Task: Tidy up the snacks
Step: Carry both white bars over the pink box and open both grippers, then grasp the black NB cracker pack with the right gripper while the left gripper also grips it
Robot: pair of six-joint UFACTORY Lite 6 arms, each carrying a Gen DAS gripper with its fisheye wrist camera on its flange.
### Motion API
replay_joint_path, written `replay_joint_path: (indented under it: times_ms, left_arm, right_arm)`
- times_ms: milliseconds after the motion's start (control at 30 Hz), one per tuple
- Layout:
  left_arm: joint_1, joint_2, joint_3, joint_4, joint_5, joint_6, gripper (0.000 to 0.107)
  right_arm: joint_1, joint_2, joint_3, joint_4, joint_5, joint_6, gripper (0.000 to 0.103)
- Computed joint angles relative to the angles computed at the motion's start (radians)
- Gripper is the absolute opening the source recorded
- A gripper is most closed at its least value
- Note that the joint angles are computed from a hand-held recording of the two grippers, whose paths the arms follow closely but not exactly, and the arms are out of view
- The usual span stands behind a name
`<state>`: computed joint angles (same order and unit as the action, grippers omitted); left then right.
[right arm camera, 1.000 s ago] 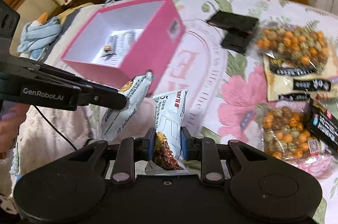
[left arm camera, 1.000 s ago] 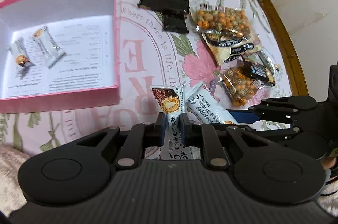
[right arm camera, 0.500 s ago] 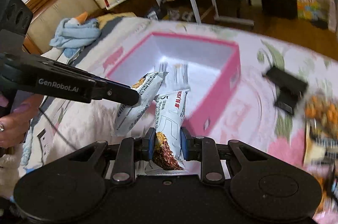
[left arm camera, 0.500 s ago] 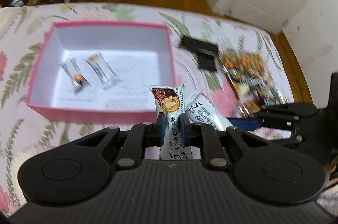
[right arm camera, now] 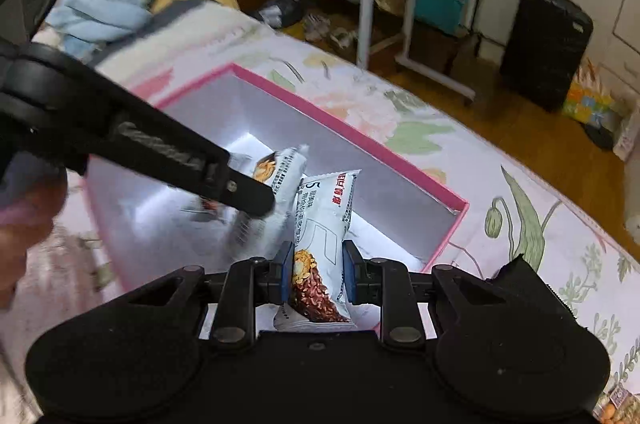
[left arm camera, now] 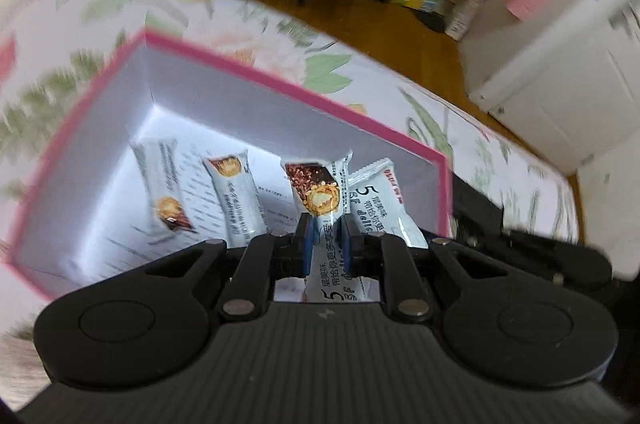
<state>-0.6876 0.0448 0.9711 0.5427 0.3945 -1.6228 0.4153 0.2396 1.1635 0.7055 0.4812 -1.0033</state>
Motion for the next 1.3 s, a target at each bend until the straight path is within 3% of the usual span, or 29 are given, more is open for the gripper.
replay_joint_path:
  times_ms: [67,167,267,400,467,633,733,900,1000,1100,1300]
  left_arm:
    - [0.06,0.066,-0.011,-0.09,-0.11,0.066,0.014]
    - [0.084,0.148,-0.007,-0.046,-0.184,-0.001,0.014]
    - [0.094,0.209,0.008,-0.016,-0.212,-0.05,0.014]
    - [0.06,0.219,0.009,0.153,-0.178,-0.23,0.018]
    - [0.042,0.188,-0.006,0.187,-0.153,-0.245,0.022]
    - [-0.056,0.043,-0.043,0.185,-0.011,-0.206,0.025]
    - [-0.156,-0.012,0.002,0.163,0.123,-0.156,0.034]
    - [-0.32,-0.032,0.139,0.14,0.301,-0.084,0.041]
    - [-0.407,0.031,0.278,0.128,0.384,-0.027,0.042]
    - [-0.461,0.105,0.41,0.096,0.398,0.036,0.043]
    - [-0.507,0.313,0.663,0.028,0.345,0.135,0.045]
  right_arm:
    - [0.021,0.049,0.018,-0.024,-0.049,0.035,0.029]
    - [0.056,0.077,-0.003,-0.042,-0.134,0.037,0.029]
    - [0.093,0.086,-0.028,-0.113,-0.213,0.082,0.031]
    - [0.095,0.041,-0.083,-0.053,-0.257,0.009,0.046]
    - [0.063,-0.021,-0.108,0.012,-0.184,-0.026,0.053]
    - [-0.071,-0.258,-0.238,0.117,0.0,-0.11,0.055]
    - [-0.226,-0.392,-0.296,0.153,0.18,-0.158,0.055]
    - [-0.55,-0.522,-0.308,0.122,0.496,-0.202,0.055]
    - [-0.74,-0.446,-0.216,0.074,0.685,-0.181,0.056]
    - [-0.921,-0.347,-0.117,0.037,0.799,-0.184,0.056]
    - [-1.182,-0.247,-0.066,-0.006,0.827,-0.3,0.058]
